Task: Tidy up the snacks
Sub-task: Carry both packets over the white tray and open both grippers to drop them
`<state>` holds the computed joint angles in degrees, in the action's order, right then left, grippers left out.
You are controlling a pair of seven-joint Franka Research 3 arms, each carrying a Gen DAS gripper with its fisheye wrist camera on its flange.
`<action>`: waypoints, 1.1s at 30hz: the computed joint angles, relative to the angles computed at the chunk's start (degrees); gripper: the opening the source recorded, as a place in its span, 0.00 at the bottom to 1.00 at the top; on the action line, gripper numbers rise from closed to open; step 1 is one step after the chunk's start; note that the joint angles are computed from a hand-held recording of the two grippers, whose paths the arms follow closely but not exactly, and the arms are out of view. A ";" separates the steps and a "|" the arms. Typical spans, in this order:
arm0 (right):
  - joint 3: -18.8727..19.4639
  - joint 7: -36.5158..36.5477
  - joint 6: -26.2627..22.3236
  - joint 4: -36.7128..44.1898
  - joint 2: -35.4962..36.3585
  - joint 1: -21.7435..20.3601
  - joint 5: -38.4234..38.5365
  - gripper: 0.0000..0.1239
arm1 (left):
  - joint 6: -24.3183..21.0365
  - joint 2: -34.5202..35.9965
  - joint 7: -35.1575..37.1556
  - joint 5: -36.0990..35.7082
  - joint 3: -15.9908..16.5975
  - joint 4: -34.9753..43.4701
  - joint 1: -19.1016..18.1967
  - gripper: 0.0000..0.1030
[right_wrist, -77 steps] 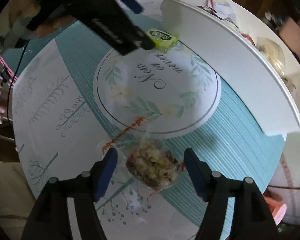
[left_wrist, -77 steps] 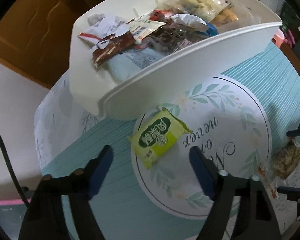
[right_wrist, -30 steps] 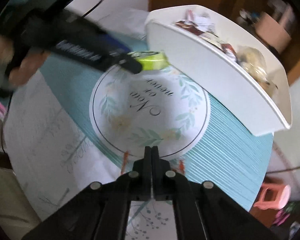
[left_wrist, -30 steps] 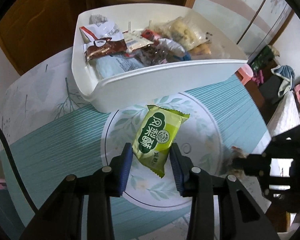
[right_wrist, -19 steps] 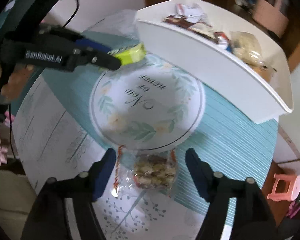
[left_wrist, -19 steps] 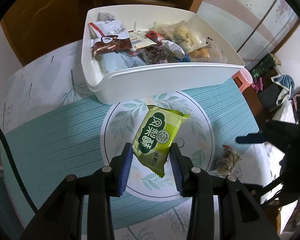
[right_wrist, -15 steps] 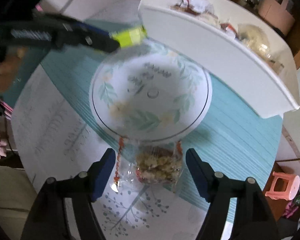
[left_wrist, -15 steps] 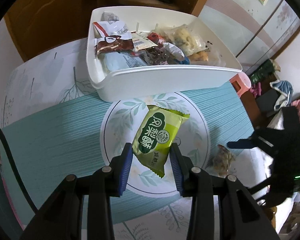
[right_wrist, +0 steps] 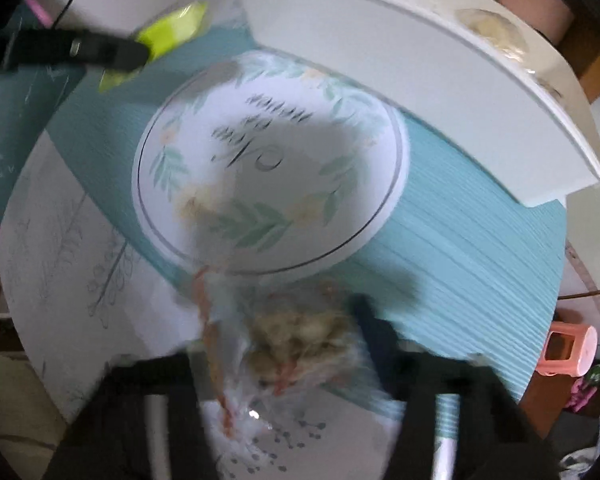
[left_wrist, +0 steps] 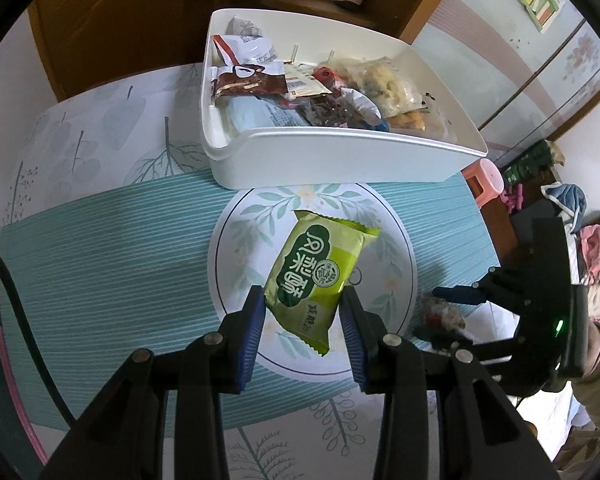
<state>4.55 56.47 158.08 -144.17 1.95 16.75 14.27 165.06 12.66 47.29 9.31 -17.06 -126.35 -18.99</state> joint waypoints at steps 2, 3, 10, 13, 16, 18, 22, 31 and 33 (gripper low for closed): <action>-0.25 -2.91 -2.21 1.30 0.37 -0.81 5.07 0.35 | 0.09 0.17 -0.07 -0.16 -0.05 0.31 -0.02 0.35; -0.53 -2.32 -1.98 1.41 0.51 -1.03 4.87 0.35 | 0.22 0.20 0.00 -0.32 -0.12 0.44 0.03 0.35; -1.50 -7.28 -4.05 3.08 -3.59 -2.73 13.65 0.35 | -0.20 -0.95 1.00 0.60 0.27 3.55 -0.10 0.35; -2.39 -9.98 -4.02 6.02 -5.72 -2.77 18.27 0.35 | -1.82 -0.87 -0.53 4.62 2.08 7.51 -1.26 0.35; -2.70 -9.26 -3.18 9.80 -6.48 -2.69 20.97 0.35 | -3.98 0.04 -2.92 9.83 3.94 12.56 -2.29 0.35; -2.96 -7.86 -2.88 12.93 -5.97 -2.90 21.67 0.35 | -5.57 1.30 -4.54 12.98 5.00 16.59 -2.81 0.35; -2.44 -1.23 -0.54 20.13 -2.45 -3.33 18.95 0.35 | -9.92 4.90 -8.16 18.54 7.08 25.49 -3.79 0.35; -3.08 13.72 4.77 30.02 4.80 -3.47 5.72 0.37 | -16.54 14.05 -12.44 22.88 9.72 40.69 -5.54 0.51; -3.58 17.66 5.40 31.37 6.14 -2.82 1.16 0.42 | -17.59 15.10 -12.89 23.44 9.99 42.38 -5.88 0.77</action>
<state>0.97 74.13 163.47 -112.81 8.09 13.92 15.43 147.47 27.76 34.40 32.75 -7.06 -83.97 -24.86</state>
